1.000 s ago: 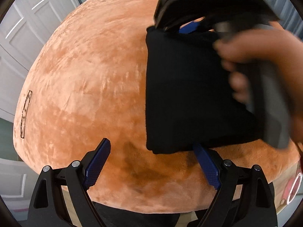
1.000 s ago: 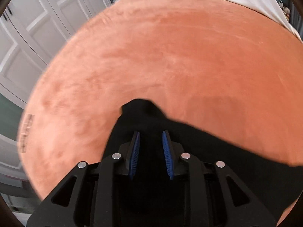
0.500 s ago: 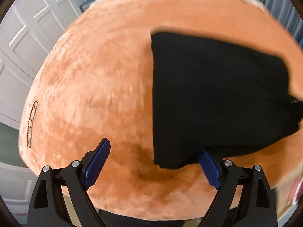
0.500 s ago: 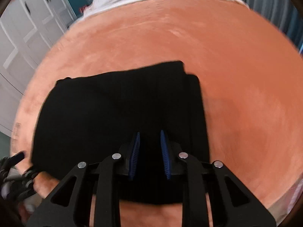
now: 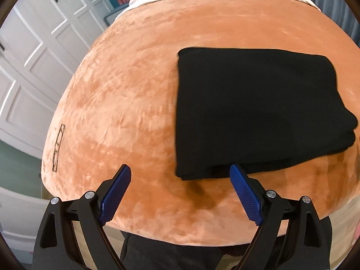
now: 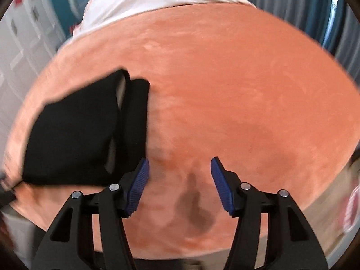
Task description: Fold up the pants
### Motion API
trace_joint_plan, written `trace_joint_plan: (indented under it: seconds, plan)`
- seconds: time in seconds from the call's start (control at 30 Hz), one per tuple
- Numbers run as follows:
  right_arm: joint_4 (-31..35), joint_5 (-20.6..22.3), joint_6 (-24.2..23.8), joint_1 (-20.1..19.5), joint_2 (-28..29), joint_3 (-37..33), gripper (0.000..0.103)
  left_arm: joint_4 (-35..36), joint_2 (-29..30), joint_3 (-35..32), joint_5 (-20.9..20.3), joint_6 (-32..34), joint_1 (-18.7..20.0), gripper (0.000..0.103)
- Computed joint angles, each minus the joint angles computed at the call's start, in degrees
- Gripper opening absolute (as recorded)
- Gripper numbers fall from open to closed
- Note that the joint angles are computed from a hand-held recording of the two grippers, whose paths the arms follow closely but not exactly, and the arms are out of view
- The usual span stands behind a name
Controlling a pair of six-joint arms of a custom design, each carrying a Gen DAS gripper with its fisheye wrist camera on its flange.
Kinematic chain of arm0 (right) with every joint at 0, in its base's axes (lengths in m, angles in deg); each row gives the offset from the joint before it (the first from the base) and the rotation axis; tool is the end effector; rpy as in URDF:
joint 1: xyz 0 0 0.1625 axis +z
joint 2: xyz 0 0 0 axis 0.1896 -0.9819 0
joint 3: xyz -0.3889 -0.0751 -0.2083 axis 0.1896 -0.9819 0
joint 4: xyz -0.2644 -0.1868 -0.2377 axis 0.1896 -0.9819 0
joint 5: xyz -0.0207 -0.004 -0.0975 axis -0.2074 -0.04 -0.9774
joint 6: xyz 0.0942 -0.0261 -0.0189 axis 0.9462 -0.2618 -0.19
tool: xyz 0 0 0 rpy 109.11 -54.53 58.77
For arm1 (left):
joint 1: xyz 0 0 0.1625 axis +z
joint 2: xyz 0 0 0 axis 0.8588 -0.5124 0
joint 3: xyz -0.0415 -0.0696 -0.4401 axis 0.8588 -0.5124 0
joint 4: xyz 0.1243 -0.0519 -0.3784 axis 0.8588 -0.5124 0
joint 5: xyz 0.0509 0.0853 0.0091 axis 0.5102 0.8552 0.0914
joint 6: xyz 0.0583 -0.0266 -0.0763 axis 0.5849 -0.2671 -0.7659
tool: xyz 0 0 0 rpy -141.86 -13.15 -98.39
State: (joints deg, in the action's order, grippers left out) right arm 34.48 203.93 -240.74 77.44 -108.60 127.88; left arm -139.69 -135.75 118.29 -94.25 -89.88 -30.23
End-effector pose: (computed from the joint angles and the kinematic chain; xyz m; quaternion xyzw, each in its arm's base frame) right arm 0.0500 -0.2545 0.1653 -0.1895 -0.8235 0.3689 0.3871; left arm -0.2506 -0.3729 0.0596 0.3394 0.8313 -0.1095 0.4263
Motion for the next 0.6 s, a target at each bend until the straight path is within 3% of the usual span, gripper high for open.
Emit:
trace_joint_plan:
  seconds: [0.07,0.17,0.3,0.33,0.4,0.5,0.53,0.6]
  plan:
    - [-0.7,-3.7,-3.1,-0.6,1.2,0.6,0.048,-1.1,1.5,0.4,0.7,1.2,-1.0,0.087]
    - [-3.0,-2.1,-7.8,0.5,6.0,-1.4,0.048,-0.4,3.5,0.0,0.9,1.6,-1.3,0.087]
    - [-4.6,-3.9,-11.2,-1.0,7.4,-3.1,0.046,-0.3,5.0,-0.3,0.1,1.5,-1.8,0.087]
    - [-3.4,-7.1,-11.0,-2.4,6.7,-3.4,0.039,-0.1,5.3,-0.4,0.2,1.4,-1.9,0.087]
    - [-1.4,-8.4,-9.2,-2.2,5.7,-3.9,0.018,0.8,6.0,-1.1,0.2,1.3,-1.4,0.087]
    - [-0.1,-9.9,-6.2,0.1,-0.5,-2.1,0.013,0.9,6.1,-1.3,0.0,1.4,-1.0,0.087]
    - [-0.1,-11.7,-4.7,-0.6,-3.4,-0.5,0.013,1.0,6.2,-1.3,0.2,1.4,-0.9,0.087]
    - [-0.3,-13.3,-4.5,-4.4,-3.4,0.7,0.012,1.1,6.5,-1.4,0.4,1.6,-0.6,0.087]
